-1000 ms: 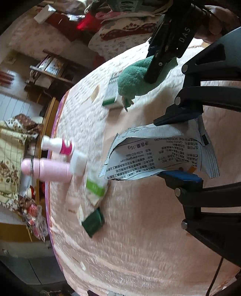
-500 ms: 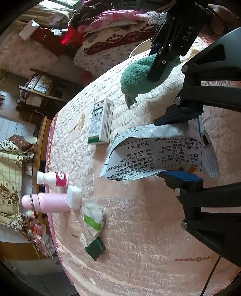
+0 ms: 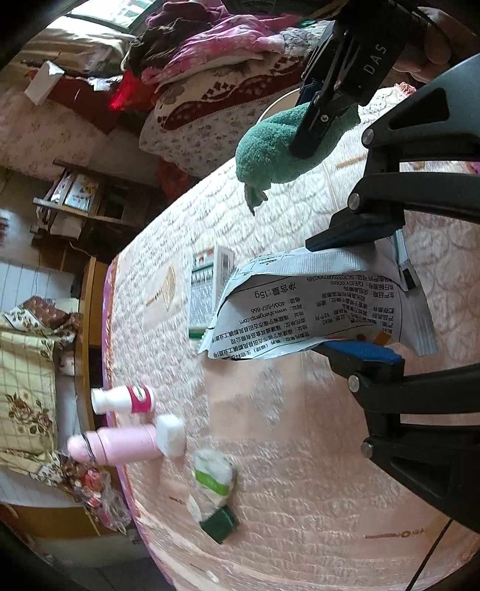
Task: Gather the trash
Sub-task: 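Carry the green towel and printed wrapper to the bucket and open both tools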
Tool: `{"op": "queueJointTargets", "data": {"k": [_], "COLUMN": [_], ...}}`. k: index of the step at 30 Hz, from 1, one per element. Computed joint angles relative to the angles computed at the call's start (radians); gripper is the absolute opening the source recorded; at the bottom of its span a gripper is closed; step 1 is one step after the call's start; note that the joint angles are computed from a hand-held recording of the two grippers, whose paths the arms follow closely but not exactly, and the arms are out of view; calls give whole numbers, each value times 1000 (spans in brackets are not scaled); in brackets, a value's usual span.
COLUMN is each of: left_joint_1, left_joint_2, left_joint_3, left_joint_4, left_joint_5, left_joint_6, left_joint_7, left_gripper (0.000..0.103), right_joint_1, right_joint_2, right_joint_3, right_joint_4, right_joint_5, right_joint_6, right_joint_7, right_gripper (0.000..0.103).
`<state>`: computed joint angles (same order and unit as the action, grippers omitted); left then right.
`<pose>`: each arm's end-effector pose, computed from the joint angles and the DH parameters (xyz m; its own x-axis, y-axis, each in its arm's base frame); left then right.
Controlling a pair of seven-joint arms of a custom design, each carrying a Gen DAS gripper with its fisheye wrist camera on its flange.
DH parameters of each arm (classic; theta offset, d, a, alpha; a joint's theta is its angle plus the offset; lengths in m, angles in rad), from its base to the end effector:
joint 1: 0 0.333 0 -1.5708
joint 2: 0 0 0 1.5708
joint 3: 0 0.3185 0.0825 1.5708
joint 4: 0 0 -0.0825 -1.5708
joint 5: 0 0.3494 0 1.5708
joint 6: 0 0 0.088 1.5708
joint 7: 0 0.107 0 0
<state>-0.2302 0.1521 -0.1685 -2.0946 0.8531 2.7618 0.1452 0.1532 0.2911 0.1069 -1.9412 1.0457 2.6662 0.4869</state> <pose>0.5181 -0.2490 0.4221 0.2468 -0.9525 0.1782 -0.7368 -0.3039 -0.6039 0.5996 0.1286 0.3934 0.5318 -0.7976 -0.2845 -0.7249 -0.2551 -0.6399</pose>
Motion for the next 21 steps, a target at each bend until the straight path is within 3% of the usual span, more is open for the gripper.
{"op": "queueJointTargets", "data": {"k": [21], "left_joint_1": [-106], "left_joint_2": [208], "left_joint_3": [-12], "left_joint_4": [300], "left_joint_5": [-59], "left_joint_6": [-83], "left_joint_7": [170], "left_gripper": [47], "right_joint_1": [-106], "right_joint_2": [-16], "right_joint_3": [-60], "right_joint_4": [-4], "right_joint_5": [64], "right_joint_6": [8], "right_joint_7": [-7], "right_gripper": [44]}}
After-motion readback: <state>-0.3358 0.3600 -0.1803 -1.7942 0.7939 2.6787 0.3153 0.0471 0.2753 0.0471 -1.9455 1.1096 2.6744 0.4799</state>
